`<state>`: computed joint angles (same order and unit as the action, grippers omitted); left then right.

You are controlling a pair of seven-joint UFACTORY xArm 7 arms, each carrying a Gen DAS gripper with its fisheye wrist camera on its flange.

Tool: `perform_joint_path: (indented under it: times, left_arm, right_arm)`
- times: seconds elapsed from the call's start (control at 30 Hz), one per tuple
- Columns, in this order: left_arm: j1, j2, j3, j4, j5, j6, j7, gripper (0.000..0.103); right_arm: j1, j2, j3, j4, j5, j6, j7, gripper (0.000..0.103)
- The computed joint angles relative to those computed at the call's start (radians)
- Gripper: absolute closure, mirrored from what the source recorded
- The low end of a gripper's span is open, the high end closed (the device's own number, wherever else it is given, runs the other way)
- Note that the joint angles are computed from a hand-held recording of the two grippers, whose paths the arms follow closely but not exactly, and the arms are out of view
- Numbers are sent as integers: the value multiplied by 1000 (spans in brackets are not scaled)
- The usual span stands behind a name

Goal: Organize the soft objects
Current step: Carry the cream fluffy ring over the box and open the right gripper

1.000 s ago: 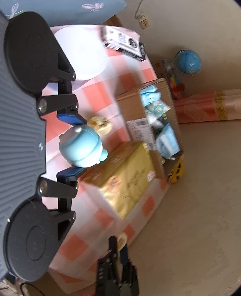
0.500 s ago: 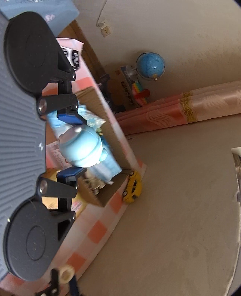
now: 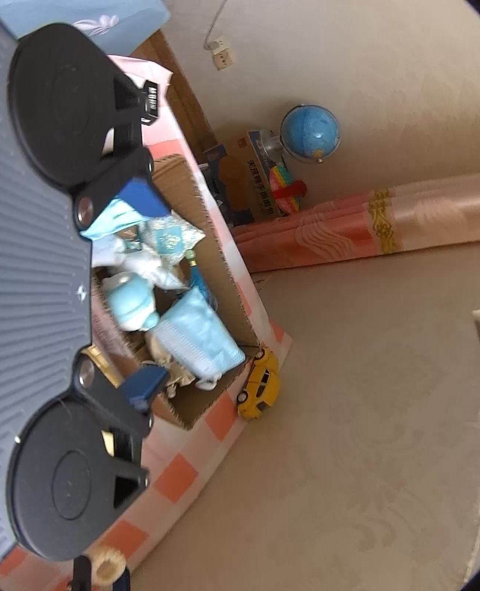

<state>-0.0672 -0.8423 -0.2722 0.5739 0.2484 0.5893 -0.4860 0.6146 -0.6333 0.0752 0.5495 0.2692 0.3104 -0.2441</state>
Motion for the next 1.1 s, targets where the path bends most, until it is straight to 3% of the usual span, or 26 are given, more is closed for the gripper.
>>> perform_joint_path:
  times: [0.4,0.63,0.93,1.1]
  left_arm:
    - [-145,-371,-103,-130,-94,248,-167,4]
    - [-201,-509,-149,-152,-126,407,-258,3]
    - [-268,-598,-183,-194,-171,532,-341,2]
    - [-286,-598,-208,-186,-163,576,-360,2]
  right_arm:
    - [-3,48,14,69,-11,20,-14,60]
    - [-16,137,43,176,-35,13,-48,60]
    - [-18,317,66,377,-24,23,-123,60]
    - [-56,450,113,503,-52,13,-126,60]
